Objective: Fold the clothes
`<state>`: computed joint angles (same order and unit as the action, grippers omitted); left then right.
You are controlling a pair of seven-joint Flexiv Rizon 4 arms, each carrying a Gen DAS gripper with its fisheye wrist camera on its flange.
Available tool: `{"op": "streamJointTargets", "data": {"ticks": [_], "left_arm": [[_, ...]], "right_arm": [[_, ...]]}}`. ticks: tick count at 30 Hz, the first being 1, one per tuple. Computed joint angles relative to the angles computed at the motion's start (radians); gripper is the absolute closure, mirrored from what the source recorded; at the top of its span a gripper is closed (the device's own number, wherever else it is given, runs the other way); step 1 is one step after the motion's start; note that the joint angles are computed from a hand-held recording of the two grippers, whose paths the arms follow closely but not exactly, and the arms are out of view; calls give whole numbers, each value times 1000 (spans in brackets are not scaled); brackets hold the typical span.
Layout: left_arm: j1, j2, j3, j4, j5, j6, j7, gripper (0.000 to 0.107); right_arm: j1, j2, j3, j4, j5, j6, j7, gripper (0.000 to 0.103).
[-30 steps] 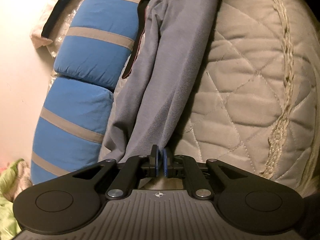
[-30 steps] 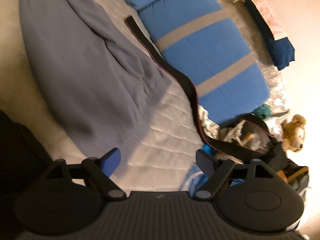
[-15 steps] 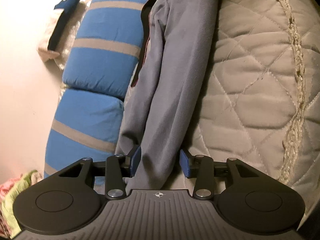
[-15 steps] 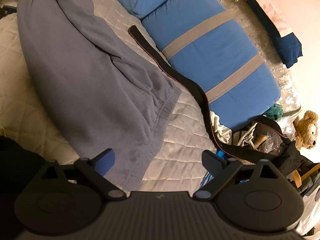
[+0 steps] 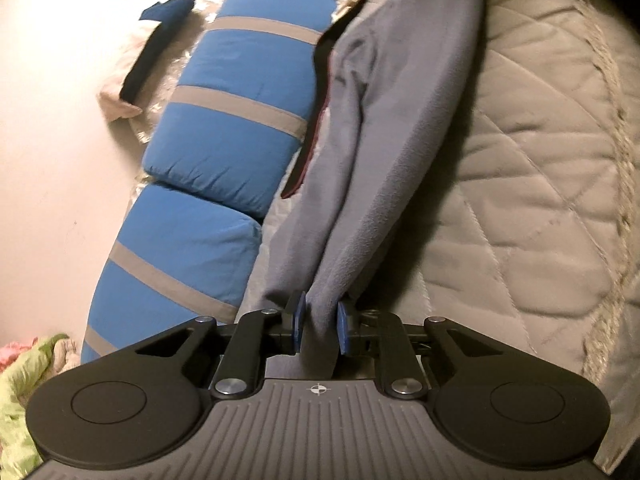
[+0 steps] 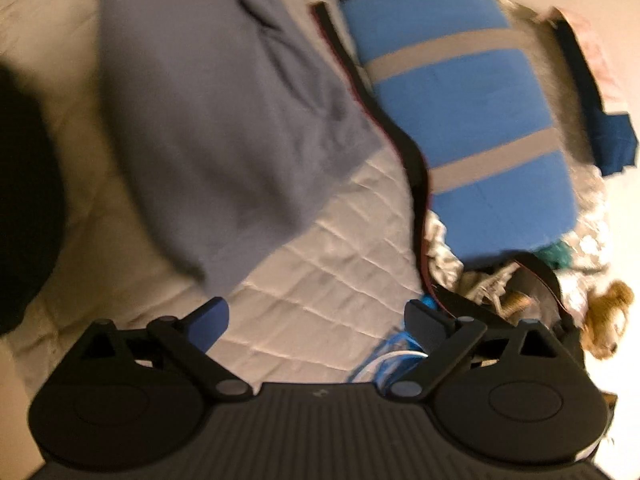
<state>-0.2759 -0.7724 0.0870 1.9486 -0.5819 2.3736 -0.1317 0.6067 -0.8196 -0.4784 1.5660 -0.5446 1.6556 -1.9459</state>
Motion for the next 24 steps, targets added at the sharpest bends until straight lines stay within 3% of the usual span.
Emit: {"op": "streamJointTargets", "data": {"ticks": [4,11,14,24], "left_arm": [[1,8,-8,-8,-24,-14,-20,90],[-14,16,-4,-15,-66,-32,-32,89],[-11,19,-4,-13,-62,-38,-39,89],[-3,30,3,-10,-47,-63,-57,89]], "right_arm": [[-14,-20,15,34,-17,87,-95,5],[80,-147,-99,19,155,314,-223,5],[34,-146,-33,-9,148,314,-235,5],[-2,-180,33,-61,241,347,-368,6]]}}
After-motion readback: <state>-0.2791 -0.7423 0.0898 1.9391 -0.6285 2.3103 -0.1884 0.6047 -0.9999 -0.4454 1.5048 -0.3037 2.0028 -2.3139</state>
